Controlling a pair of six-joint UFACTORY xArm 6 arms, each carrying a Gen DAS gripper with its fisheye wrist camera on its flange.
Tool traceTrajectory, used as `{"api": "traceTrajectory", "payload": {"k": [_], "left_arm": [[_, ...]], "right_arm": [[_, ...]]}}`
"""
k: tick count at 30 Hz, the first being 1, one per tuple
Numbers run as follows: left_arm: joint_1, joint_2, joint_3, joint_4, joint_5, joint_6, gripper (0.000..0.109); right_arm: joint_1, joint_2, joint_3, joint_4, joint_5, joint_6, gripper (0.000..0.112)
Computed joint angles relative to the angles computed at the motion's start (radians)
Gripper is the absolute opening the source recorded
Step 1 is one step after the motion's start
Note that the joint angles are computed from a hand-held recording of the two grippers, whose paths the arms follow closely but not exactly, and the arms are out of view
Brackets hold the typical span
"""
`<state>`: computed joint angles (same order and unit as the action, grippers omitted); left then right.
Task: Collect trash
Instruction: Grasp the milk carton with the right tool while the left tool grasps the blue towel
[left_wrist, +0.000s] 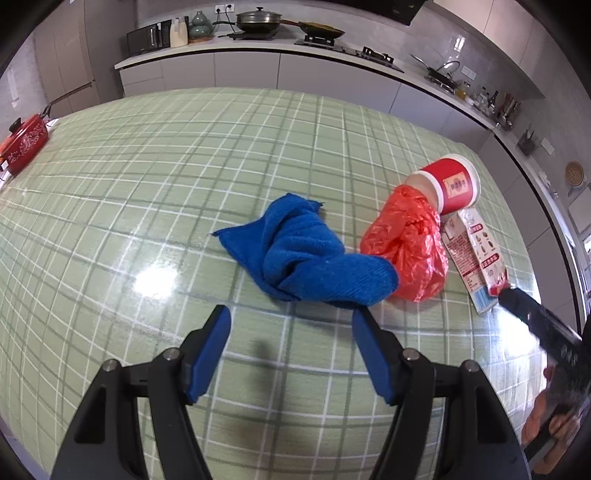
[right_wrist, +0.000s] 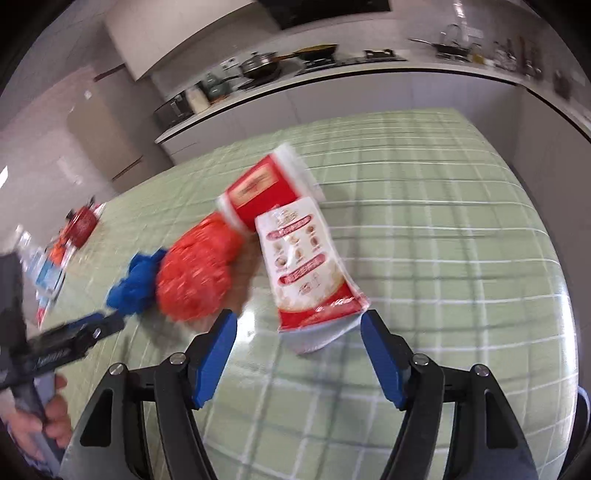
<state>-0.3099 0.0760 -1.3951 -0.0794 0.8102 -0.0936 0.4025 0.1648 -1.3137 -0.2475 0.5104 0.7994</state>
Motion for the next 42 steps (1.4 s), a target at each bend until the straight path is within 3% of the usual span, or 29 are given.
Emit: {"api": "traceTrajectory", "payload": {"k": [4,10,19,24,29,42], "left_arm": [[0.005,0.021,-0.023,-0.033,0.008,0.019,0.070],[0.009,0.068,-0.077,-0.084,0.004,0.051,0.070],[0.011,0.192,-0.209,-0.139,0.036,0.087,0.069],[0.027,0.190,-0.182,-0.198,0.017,0.146,0.030],[0.034,0.141,-0.109,-0.228,-0.032,0.176,0.021],[0.035,-0.033,0.081,-0.267,-0.069,0.235,0.021]], "right_arm": [[-0.004,0.012,-0.021,-0.062,0.008,0.079,0.072],[-0.009,0.077,-0.115,-0.156,0.092,0.132,0.072],[-0.013,0.189,-0.234,-0.067,0.144,0.025,0.072],[-0.001,0.199,-0.243,-0.095,0.159,0.040,0.060],[0.008,0.160,-0.194,-0.112,0.125,0.087,0.057],[0.029,0.018,-0.034,-0.146,0.092,0.167,0.057]]}}
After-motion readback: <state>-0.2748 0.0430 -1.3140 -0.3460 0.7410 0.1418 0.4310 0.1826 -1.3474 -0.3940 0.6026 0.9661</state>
